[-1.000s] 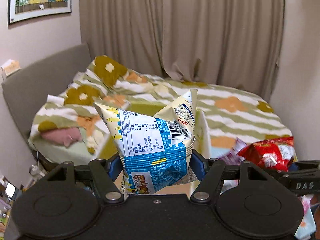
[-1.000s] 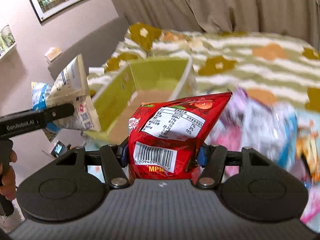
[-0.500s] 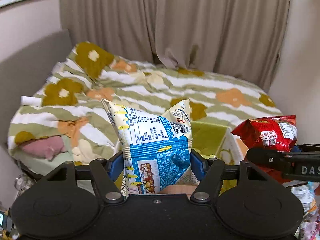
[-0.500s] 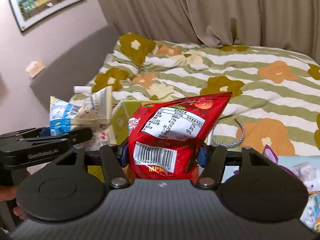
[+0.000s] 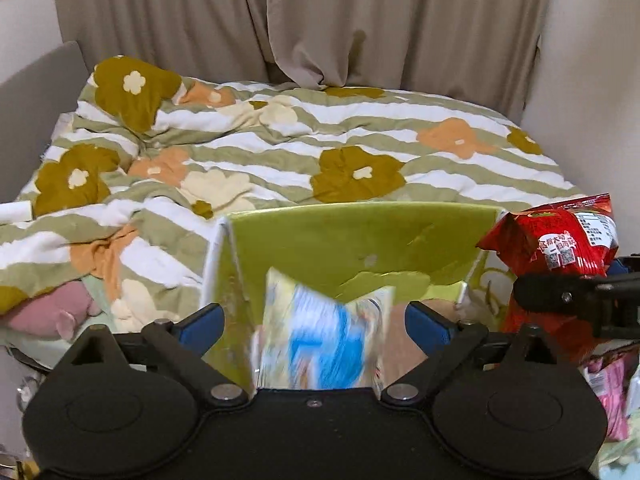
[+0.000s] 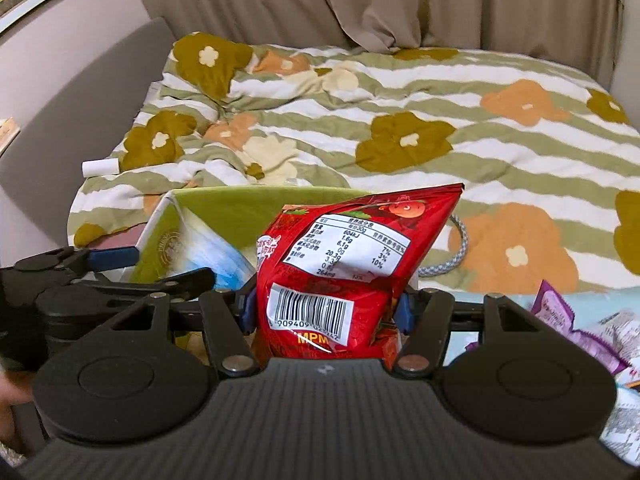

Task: Organize snacks
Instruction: 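Carry both bags to the yellow box and release them inside with both tools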

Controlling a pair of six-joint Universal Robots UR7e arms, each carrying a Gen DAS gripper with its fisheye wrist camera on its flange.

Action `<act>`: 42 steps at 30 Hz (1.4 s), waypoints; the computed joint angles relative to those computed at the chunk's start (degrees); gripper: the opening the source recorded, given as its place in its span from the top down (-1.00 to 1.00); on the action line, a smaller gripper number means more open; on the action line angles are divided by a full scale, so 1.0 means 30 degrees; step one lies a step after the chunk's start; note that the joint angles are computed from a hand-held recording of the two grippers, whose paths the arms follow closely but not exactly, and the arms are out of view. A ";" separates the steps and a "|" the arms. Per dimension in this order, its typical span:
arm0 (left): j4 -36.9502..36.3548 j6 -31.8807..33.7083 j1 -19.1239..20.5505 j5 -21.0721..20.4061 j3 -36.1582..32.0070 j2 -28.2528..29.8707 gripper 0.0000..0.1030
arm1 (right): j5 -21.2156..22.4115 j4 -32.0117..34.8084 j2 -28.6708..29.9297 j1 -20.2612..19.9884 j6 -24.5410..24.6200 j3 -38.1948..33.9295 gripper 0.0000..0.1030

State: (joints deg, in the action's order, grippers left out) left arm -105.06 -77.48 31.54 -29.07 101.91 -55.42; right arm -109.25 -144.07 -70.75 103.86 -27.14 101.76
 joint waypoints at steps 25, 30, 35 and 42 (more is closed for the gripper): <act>0.9202 -1.1152 -0.2575 -0.1139 -0.0684 -0.0539 -0.93 | -0.0332 0.0535 0.1730 0.0235 -0.1376 -0.0624 -1.00; 0.9182 -1.1504 -0.2699 -0.1191 -0.0548 -0.0572 -0.93 | 0.0158 0.0027 0.1087 0.0053 -0.1758 0.0055 -1.00; 0.9790 -1.1927 -0.3038 -0.0994 -0.0685 -0.0545 -0.93 | 0.0456 -0.0467 0.0471 0.0243 -0.1996 0.0469 -1.00; 0.9805 -1.1688 -0.3659 -0.0569 -0.0542 -0.0811 -0.93 | 0.1089 -0.0796 -0.1043 0.0545 -0.2022 0.1338 -1.00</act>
State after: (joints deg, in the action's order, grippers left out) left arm -75.65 -112.54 20.56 -30.78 100.28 -57.85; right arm -105.98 -146.46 -73.89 105.49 -33.20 105.77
